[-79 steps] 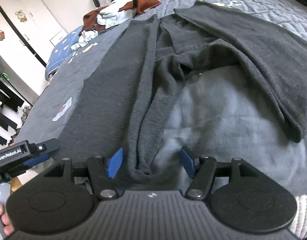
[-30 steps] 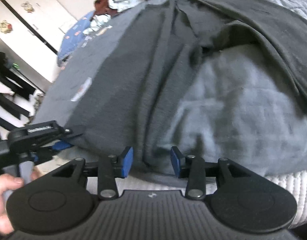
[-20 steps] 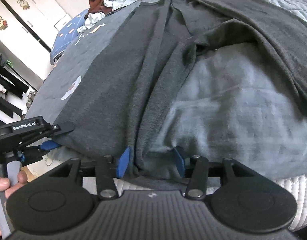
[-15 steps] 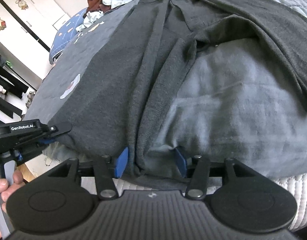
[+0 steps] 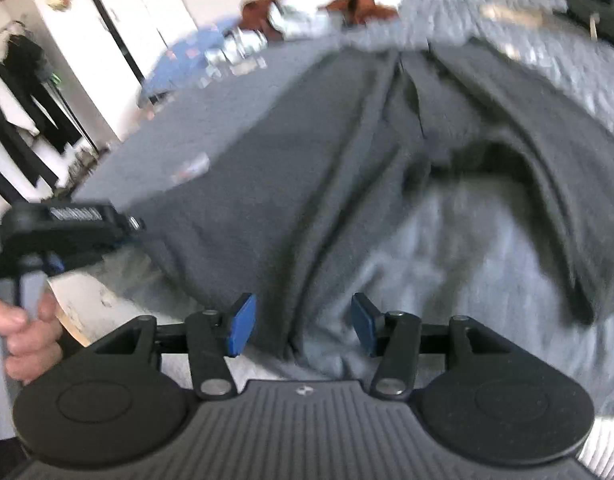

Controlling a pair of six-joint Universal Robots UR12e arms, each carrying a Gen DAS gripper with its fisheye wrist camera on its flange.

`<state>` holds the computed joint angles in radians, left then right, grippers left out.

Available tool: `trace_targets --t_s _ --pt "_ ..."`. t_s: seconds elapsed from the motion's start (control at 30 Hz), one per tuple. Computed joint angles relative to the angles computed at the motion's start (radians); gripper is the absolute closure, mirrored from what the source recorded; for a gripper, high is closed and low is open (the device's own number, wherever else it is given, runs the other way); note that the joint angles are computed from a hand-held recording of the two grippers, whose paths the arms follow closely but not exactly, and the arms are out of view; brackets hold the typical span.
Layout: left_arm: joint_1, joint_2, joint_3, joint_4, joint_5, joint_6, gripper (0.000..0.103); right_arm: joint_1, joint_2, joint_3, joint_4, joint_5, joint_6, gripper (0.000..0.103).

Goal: Fold clothes

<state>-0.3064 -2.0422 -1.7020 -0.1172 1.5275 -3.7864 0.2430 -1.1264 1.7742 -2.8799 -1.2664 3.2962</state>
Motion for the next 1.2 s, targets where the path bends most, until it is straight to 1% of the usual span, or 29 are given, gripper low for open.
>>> trace_targets --t_s 0.1,0.2,0.27,0.3,0.4,0.47,0.5,0.53,0.63,0.67,0.7,0.73,0.77,0.8,0.87,0.9,0.93,0.97,1.0,1.03,1.1,1.2 --pt "0.002 -0.001 0.000 -0.006 -0.001 -0.019 0.094 -0.007 0.012 -0.008 0.053 0.028 0.047 0.051" --pt "0.003 -0.001 0.000 0.001 -0.005 -0.030 0.094 -0.023 0.033 -0.007 0.044 0.088 0.193 0.051" --pt "0.003 -0.002 0.000 0.010 -0.008 -0.032 0.094 -0.037 0.049 -0.010 0.040 0.150 0.281 0.051" --pt "0.004 -0.003 0.000 0.013 -0.009 -0.036 0.094 -0.041 0.055 -0.009 0.029 0.177 0.309 0.051" --pt "0.007 -0.005 0.000 0.028 -0.017 -0.049 0.094 -0.040 0.059 -0.008 0.019 0.195 0.306 0.052" --pt "0.008 -0.005 0.000 0.045 -0.026 -0.049 0.094 -0.040 0.057 -0.003 0.012 0.199 0.299 0.066" --pt "0.008 -0.006 -0.001 0.062 -0.034 -0.045 0.095 -0.043 0.053 -0.002 0.023 0.212 0.288 0.088" --pt "0.008 -0.006 -0.002 0.078 -0.041 -0.042 0.095 -0.047 0.049 -0.001 0.034 0.228 0.284 0.092" --pt "0.002 -0.010 0.006 0.116 -0.050 -0.013 0.095 -0.052 0.038 0.004 0.025 0.234 0.279 0.093" --pt "-0.001 -0.012 0.011 0.118 -0.052 0.003 0.095 -0.053 0.035 0.005 0.023 0.235 0.278 0.093" --pt "-0.004 -0.014 0.017 0.116 -0.052 0.021 0.095 -0.055 0.031 0.004 0.042 0.229 0.277 0.090" --pt "-0.009 -0.016 0.024 0.111 -0.049 0.041 0.095 -0.057 0.026 -0.001 0.076 0.223 0.268 0.088" --pt "-0.013 -0.018 0.029 0.107 -0.047 0.058 0.096 -0.059 0.021 -0.006 0.106 0.216 0.259 0.087" --pt "-0.017 -0.020 0.033 0.108 -0.047 0.071 0.096 -0.061 0.009 0.001 0.095 0.189 0.246 0.086" --pt "-0.024 -0.025 0.038 0.113 -0.048 0.101 0.096 -0.063 -0.013 0.015 0.063 0.135 0.223 0.080" --pt "-0.030 -0.027 0.042 0.109 -0.042 0.118 0.096 -0.065 -0.026 0.028 0.013 0.096 0.204 0.072" --pt "-0.036 -0.030 0.046 0.103 -0.033 0.139 0.096 -0.072 -0.030 0.043 -0.062 0.094 0.210 0.064" --pt "-0.044 -0.032 0.051 0.095 -0.016 0.171 0.096 -0.080 -0.033 0.056 -0.136 0.099 0.218 0.060" --pt "-0.054 -0.035 0.056 0.085 0.008 0.210 0.096 -0.096 -0.029 0.064 -0.205 0.146 0.254 0.054" --pt "-0.064 -0.038 0.061 0.076 0.031 0.248 0.096 -0.110 -0.023 0.060 -0.231 0.203 0.281 0.051" --pt "-0.082 -0.043 0.069 0.064 0.069 0.319 0.095 -0.106 -0.013 0.031 -0.217 0.240 0.246 0.051" --pt "-0.099 -0.050 0.076 0.052 0.106 0.407 0.096 -0.101 0.002 -0.016 -0.187 0.297 0.183 0.049"
